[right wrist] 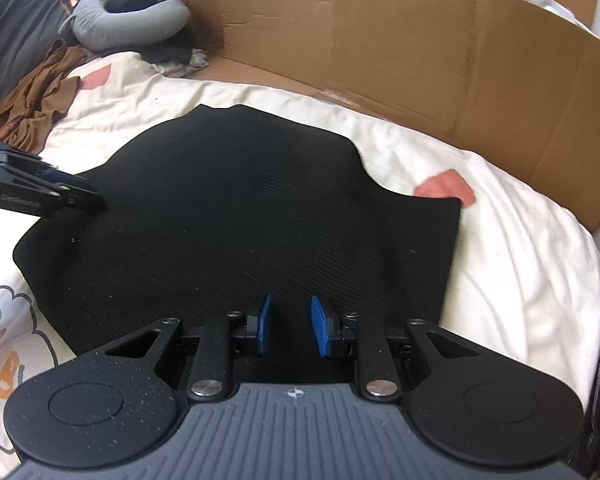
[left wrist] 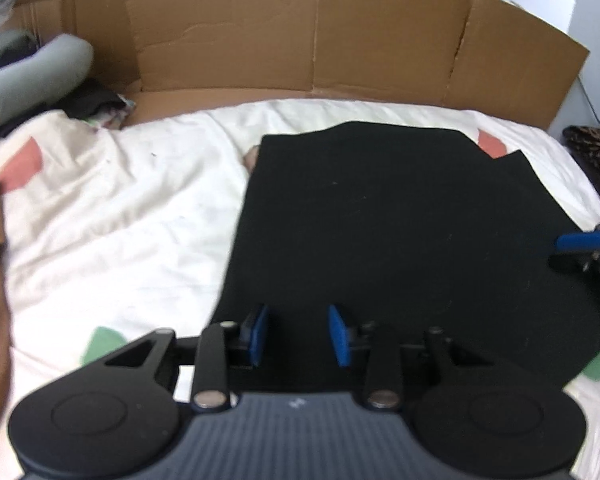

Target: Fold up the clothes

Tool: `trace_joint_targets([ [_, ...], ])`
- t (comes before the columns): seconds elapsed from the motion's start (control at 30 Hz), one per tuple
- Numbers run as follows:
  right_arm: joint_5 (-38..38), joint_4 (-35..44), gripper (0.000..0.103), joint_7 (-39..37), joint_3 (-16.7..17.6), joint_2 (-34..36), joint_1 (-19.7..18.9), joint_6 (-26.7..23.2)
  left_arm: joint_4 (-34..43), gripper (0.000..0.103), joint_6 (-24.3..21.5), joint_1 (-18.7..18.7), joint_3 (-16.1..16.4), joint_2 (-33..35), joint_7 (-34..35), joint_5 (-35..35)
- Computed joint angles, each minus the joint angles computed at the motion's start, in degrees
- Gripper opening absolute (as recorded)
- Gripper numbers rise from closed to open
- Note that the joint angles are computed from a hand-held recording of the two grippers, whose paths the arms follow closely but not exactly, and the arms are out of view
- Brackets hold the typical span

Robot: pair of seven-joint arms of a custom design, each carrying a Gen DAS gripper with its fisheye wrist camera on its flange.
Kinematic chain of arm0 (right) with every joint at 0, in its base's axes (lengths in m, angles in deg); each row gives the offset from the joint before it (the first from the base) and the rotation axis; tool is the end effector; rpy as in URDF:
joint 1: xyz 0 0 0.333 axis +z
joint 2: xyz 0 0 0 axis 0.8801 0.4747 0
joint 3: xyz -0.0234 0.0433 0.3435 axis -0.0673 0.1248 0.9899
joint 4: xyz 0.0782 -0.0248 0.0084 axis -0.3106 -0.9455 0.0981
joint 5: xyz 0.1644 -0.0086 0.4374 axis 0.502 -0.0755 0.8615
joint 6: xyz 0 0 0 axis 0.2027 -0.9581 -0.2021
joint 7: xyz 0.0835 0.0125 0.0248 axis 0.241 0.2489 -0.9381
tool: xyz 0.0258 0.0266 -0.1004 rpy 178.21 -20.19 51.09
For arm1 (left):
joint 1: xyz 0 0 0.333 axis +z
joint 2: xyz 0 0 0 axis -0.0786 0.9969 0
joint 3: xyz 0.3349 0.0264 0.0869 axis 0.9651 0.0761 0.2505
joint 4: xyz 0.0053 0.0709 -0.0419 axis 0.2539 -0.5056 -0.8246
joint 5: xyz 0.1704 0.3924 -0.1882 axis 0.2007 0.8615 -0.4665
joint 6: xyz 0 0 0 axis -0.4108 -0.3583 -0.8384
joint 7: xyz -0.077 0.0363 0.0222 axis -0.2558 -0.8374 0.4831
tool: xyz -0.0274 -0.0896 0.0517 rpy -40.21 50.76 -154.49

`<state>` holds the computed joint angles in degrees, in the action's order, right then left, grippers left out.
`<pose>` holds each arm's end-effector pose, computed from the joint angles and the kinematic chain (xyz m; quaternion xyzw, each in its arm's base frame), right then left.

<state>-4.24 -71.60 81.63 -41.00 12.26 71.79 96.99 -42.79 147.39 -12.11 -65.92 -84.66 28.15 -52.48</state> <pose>0.6780 0.1526 0.5320 -0.8645 0.3795 -0.1297 0.3030 0.5903 -0.1572 0.5284 -0.5218 0.7942 -0.2614 0.1694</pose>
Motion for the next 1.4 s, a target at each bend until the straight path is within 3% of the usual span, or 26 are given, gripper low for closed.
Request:
trace_joint_targets([
  [0.37,4.9,-3.0,0.030,-2.3,-1.3,-5.7,0.1,-4.7,-4.4,0.042,-3.3,0.2,2.5,-7.8,-0.6,-4.1],
  [0.53,1.6,-5.8,0.030,-0.9,-1.5,-7.3,1.0,-4.8,-6.1,0.042,-4.5,-1.4,3.0,-8.9,0.5,-6.9],
  [0.73,-4.9,-7.6,0.030,2.0,-1.7,-6.9,1.4,-0.4,-6.8,0.045,-4.3,0.2,1.4,-7.0,-2.8,-2.5],
  [0.87,-5.4,-6.8,0.030,3.9,-2.1,-6.7,0.9,-0.6,-7.0,0.043,-4.7,1.9,1.4,-7.9,-5.6,1.2],
  [1.13,-3.9,-8.0,0.031,7.0,-3.1,-9.6,0.2,-4.3,-8.5,0.043,-7.5,0.3,3.6,-11.1,-2.1,-3.0],
  [1.27,-5.4,-9.2,0.043,9.3,-3.6,-10.9,-0.3,-5.2,-9.2,0.043,-8.0,-0.4,3.6,-11.6,-0.1,-4.1],
  [1.4,-6.7,-9.9,0.043,10.4,-4.2,-11.5,-0.7,-7.1,-9.5,0.043,-8.6,-1.1,3.9,-11.5,2.1,-5.8],
])
